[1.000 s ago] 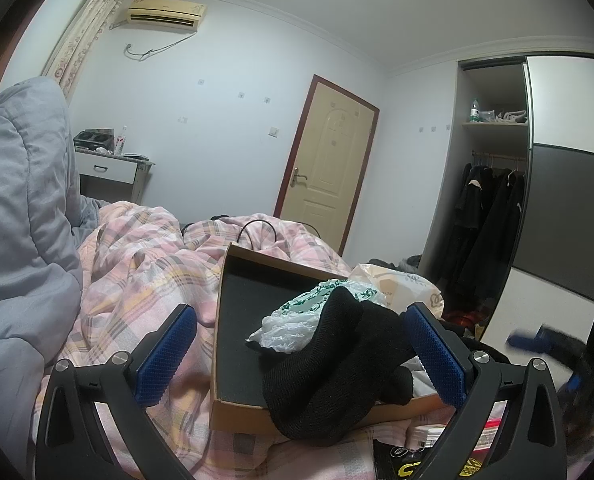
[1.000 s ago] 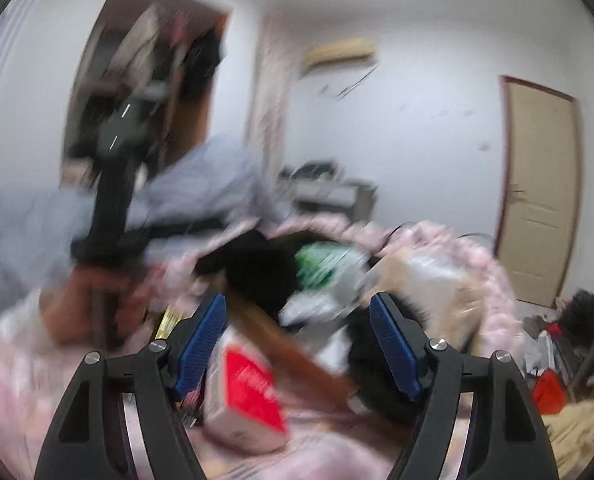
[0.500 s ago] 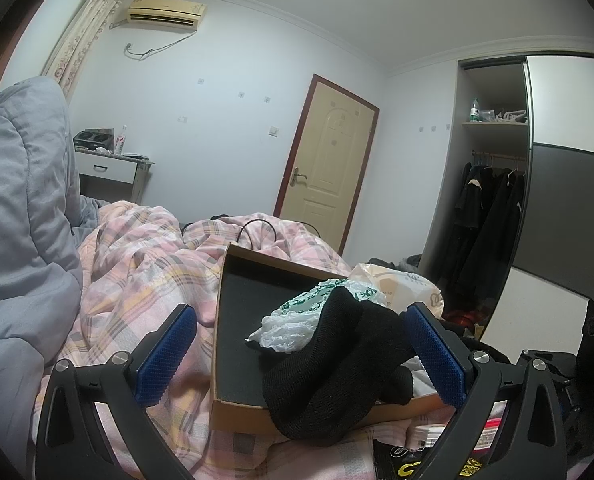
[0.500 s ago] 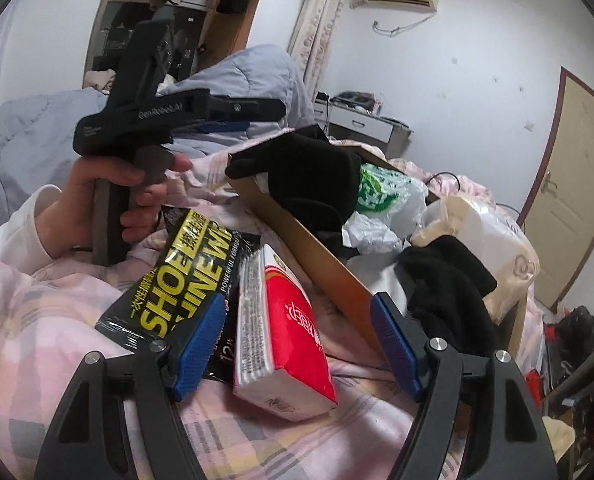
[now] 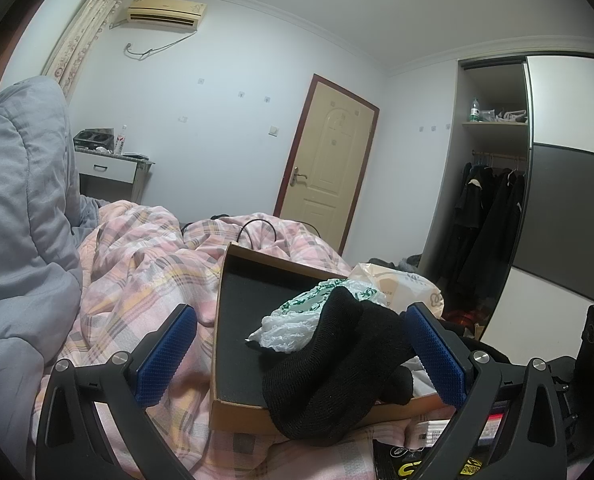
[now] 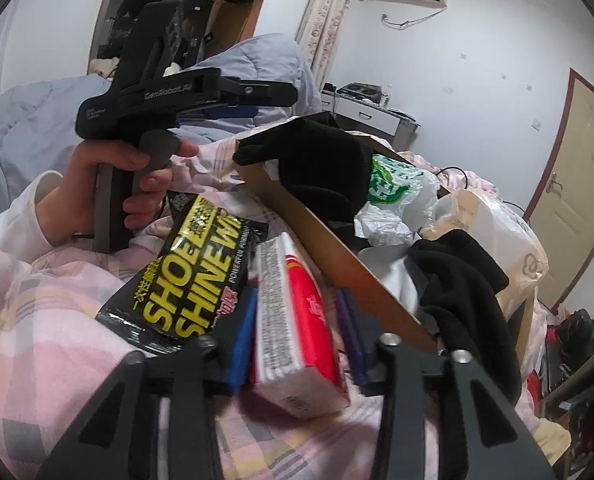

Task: Organize soft objects
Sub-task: 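Grasp the red tissue pack beside the shoe shine wipes with the right gripper, then lift the red tissue pack with the right gripper over the tray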

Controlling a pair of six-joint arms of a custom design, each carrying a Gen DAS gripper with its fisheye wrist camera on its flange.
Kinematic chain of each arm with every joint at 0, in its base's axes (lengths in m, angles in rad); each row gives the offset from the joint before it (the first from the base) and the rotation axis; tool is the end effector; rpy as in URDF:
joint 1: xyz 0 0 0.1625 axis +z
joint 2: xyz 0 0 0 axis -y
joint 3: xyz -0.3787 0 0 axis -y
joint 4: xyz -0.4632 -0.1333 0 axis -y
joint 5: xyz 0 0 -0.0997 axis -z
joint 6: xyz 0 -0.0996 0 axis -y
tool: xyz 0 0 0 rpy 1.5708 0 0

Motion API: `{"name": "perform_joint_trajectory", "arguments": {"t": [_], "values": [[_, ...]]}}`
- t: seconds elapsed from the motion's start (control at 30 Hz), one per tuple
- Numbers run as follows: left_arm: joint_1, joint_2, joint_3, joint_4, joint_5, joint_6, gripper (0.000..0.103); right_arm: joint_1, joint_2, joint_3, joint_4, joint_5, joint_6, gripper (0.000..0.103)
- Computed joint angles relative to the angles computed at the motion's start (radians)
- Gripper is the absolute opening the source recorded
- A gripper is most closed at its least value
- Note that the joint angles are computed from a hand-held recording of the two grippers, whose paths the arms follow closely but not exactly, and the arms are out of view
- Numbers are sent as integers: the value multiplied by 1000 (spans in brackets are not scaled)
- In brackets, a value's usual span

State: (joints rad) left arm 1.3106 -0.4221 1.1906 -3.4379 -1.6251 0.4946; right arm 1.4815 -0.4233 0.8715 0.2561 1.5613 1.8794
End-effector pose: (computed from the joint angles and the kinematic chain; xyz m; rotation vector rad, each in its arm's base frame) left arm -0.0854 -0.8180 0.0392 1.0042 2.4154 -1.5984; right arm 0.0647 -0.7830 -0.0231 1.3655 -2.0455 0.8949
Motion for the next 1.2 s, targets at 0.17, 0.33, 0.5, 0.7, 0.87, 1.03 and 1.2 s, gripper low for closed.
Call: {"name": "perform_joint_trajectory", "arguments": {"t": [0.17,0.33,0.5,0.7,0.87,1.03,1.2], "values": [[-1,0,-1,0,0,0,103,-11,-24,34,-9,-55,-5,19],[0,-1,1,0,0,0,103,-52,-91,112,-19,-242,35,19],[-1,-1,1,0,1,0,103,-88,-140,150,-92,-351,229,19],[-1,-1,1,1,2,0,103,-131,-171,156,-173,-422,541,19],[-1,0,0,2,1,1,103,-118,-97,21,-69,-325,655,19],[-1,0,0,1,1,1,103,-100,-113,53,-72,-261,606,19],[-1,-1,1,2,2,2,103,-98,-99,23,-55,-238,575,20]]}}
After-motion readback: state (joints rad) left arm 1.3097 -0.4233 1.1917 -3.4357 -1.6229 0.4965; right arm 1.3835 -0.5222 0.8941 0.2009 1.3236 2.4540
